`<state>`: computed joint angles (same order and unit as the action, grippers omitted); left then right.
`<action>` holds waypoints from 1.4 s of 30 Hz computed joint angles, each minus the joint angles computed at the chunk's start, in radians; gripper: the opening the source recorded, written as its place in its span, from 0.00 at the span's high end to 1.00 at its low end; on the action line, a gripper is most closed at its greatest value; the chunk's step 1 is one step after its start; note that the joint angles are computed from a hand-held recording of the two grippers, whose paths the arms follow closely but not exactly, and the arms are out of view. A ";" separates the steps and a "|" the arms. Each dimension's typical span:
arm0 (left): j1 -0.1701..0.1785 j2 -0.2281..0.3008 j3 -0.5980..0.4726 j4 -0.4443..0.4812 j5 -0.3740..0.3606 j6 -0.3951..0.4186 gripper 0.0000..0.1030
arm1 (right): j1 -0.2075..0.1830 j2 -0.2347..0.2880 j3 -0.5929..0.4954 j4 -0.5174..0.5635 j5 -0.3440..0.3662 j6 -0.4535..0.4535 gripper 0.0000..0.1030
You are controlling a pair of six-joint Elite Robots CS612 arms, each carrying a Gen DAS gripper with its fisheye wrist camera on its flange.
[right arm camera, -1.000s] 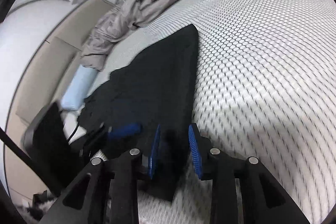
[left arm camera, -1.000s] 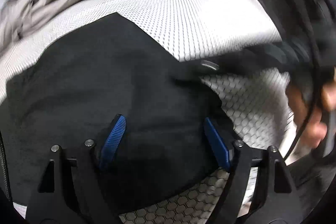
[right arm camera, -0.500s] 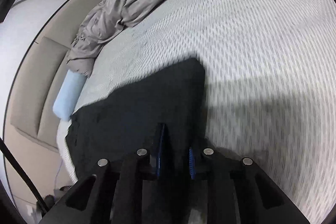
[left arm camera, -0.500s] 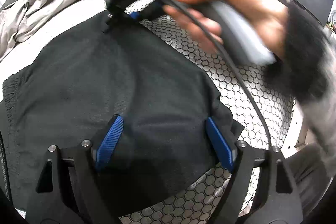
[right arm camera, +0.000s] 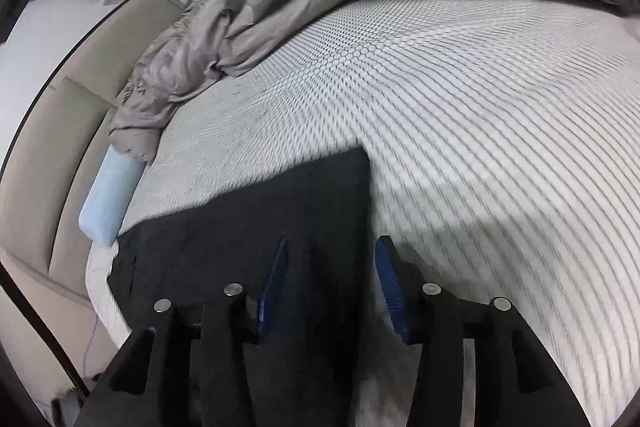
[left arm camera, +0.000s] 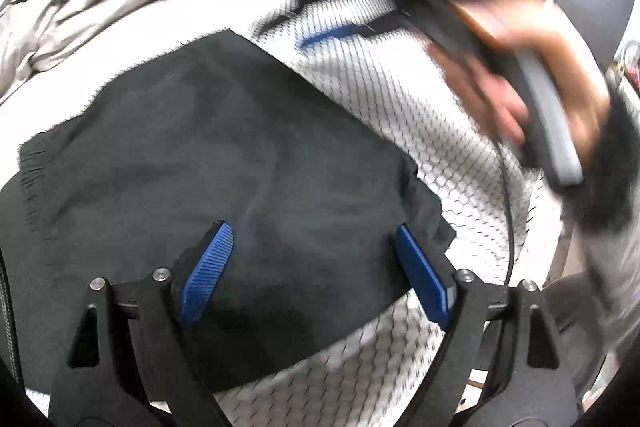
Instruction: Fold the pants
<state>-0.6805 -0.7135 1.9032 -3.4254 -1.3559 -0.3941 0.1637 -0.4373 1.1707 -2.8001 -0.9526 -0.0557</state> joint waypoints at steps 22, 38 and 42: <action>0.047 -0.058 0.229 -0.088 0.228 -0.089 0.20 | 0.050 -0.122 0.346 -0.235 -0.183 -0.345 0.53; 0.212 -0.079 0.535 -0.318 0.357 -0.703 0.19 | 0.058 -0.097 0.328 -0.386 -0.174 -0.116 0.33; 0.300 -0.003 0.545 -0.480 0.261 -0.830 0.23 | 0.056 -0.096 0.335 -0.404 -0.157 -0.115 0.33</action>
<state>-0.3800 -0.7164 2.4482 -3.9055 -1.0953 -1.2242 0.2194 -0.5338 1.5053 -3.2044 -1.1091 -0.1704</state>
